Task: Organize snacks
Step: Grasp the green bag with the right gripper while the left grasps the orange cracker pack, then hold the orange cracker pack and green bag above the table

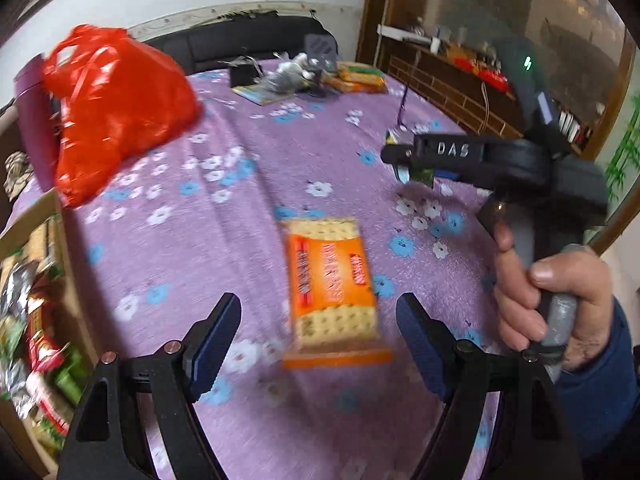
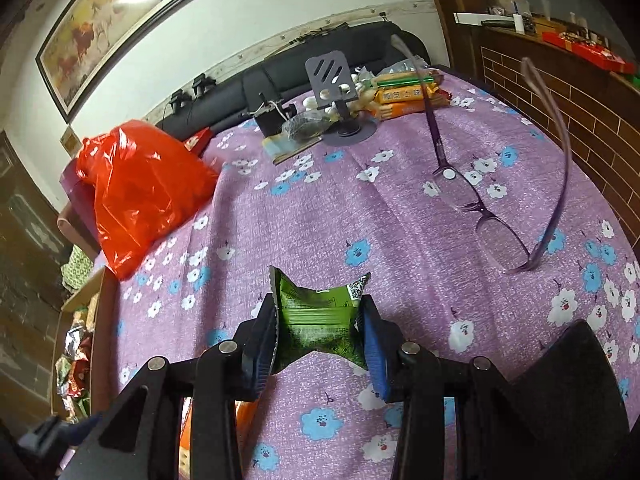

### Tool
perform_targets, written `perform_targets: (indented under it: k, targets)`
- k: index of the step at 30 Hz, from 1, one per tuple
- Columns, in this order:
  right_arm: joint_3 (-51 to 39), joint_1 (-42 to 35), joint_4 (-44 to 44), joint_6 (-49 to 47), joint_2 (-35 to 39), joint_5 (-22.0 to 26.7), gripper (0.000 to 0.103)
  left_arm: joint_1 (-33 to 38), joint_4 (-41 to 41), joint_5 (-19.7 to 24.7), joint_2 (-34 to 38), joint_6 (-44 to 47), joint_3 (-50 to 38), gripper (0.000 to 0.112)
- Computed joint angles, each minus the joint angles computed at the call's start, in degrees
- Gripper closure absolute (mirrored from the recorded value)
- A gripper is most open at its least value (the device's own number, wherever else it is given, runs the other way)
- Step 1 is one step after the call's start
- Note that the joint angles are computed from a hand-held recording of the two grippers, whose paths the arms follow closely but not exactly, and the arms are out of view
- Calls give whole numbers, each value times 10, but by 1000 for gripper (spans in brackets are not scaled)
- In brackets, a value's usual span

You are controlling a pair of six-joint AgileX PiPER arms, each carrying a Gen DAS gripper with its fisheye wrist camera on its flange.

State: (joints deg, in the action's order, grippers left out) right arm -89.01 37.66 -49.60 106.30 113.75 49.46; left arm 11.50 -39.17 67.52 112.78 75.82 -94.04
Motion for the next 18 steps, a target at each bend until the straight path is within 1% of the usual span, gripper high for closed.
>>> perform_targets:
  k: [2, 4, 5, 6, 7, 8, 11, 13, 16, 18]
  targets:
    - [9, -1, -4, 11, -7, -6, 61, -19, 17, -20, 6, -15, -1, 33]
    - [15, 0, -8, 16, -12, -11, 61, -37, 25, -47, 4, -24, 11, 36]
    - [16, 2, -12, 19, -13, -8, 61, -47, 34, -62, 5, -36, 14, 43]
    - [16, 4, -15, 22, -14, -5, 61, -54, 44, -59, 14, -47, 4, 48]
    - [16, 6, -19, 24, -15, -3, 61, -62, 49, -58, 21, -56, -4, 50]
    - [15, 7, -20, 23, -14, -1, 61, -68, 56, -66, 25, -64, -4, 54]
    - [11, 9, -22, 22, -13, 3, 60, -76, 59, -71, 30, -66, -3, 57]
    - [11, 10, -23, 24, -13, 3, 60, -85, 64, -93, 27, -62, 12, 58]
    - [9, 11, -23, 22, -12, 6, 60, -93, 68, -108, 31, -59, 23, 58]
    - [9, 11, -24, 21, -11, 5, 60, -93, 52, -140, 14, -24, 58, 59]
